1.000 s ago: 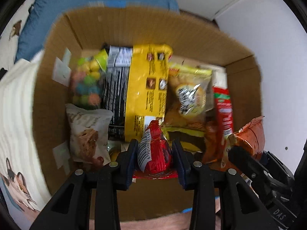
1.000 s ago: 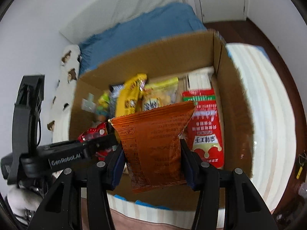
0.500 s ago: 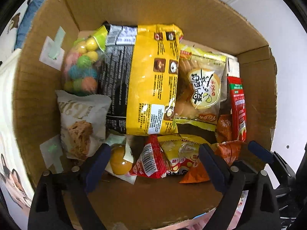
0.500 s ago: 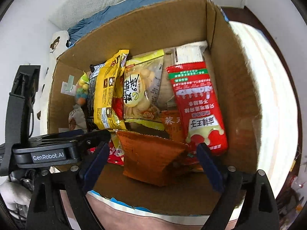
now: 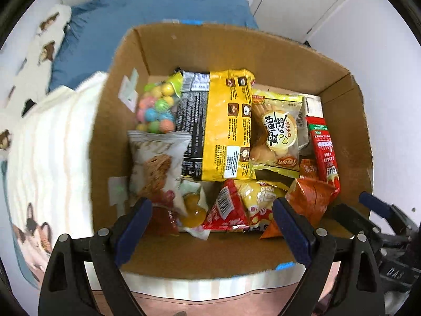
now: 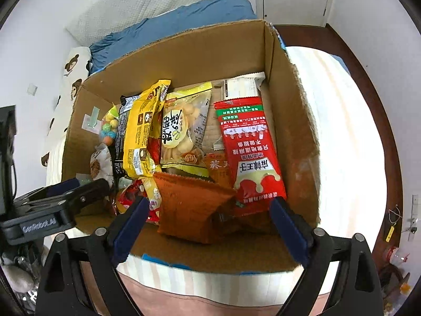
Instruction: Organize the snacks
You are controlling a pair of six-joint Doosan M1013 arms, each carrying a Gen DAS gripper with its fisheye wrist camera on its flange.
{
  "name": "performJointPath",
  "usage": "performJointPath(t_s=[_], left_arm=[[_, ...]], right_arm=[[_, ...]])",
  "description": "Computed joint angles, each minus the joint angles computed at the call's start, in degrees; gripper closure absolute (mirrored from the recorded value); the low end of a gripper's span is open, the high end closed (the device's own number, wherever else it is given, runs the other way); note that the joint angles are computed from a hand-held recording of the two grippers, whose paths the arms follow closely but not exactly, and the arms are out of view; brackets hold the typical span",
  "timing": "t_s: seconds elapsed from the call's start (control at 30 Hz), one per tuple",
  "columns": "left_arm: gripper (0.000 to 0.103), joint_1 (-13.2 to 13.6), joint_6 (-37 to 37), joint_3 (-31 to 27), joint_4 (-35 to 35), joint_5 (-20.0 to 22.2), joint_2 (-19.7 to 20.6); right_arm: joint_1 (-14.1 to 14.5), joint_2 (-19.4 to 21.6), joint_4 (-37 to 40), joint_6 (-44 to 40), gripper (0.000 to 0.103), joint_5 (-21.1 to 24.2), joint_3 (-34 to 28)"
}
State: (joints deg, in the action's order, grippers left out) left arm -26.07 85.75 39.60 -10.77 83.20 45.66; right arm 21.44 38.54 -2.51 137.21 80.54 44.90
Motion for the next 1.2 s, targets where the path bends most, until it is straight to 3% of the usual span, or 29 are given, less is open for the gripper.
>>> performJointPath(t_s=[0.43, 0.77, 0.9, 0.97, 1.2], left_arm=[[0.009, 0.4, 0.9, 12.4, 2.2, -12.6, -10.2], [0.009, -0.4, -0.4, 25.7, 6.1, -25.6, -21.4], [0.007, -1.1, -0.8, 30.0, 7.7, -28.9, -25.2], [0.0, -1.5, -1.8, 32.3, 9.5, -31.1, -27.4], [0.0, -2.5, -5.2, 38.4, 13.8, -36.8, -33.2]], right_arm=[[4.3, -5.4, -9.8, 2.9, 0.005, -3.9, 4.1], [10.0, -10.4, -20.4, 8.1, 0.002, -6.2, 8.1], [12.6, -12.8, -23.6, 10.6, 0.002, -7.2, 9.7], [13.9, -13.8, -25.2, 11.4, 0.002, -7.4, 10.2], [18.2, -16.2, -31.6, 14.3, 0.001, -5.7, 11.0]])
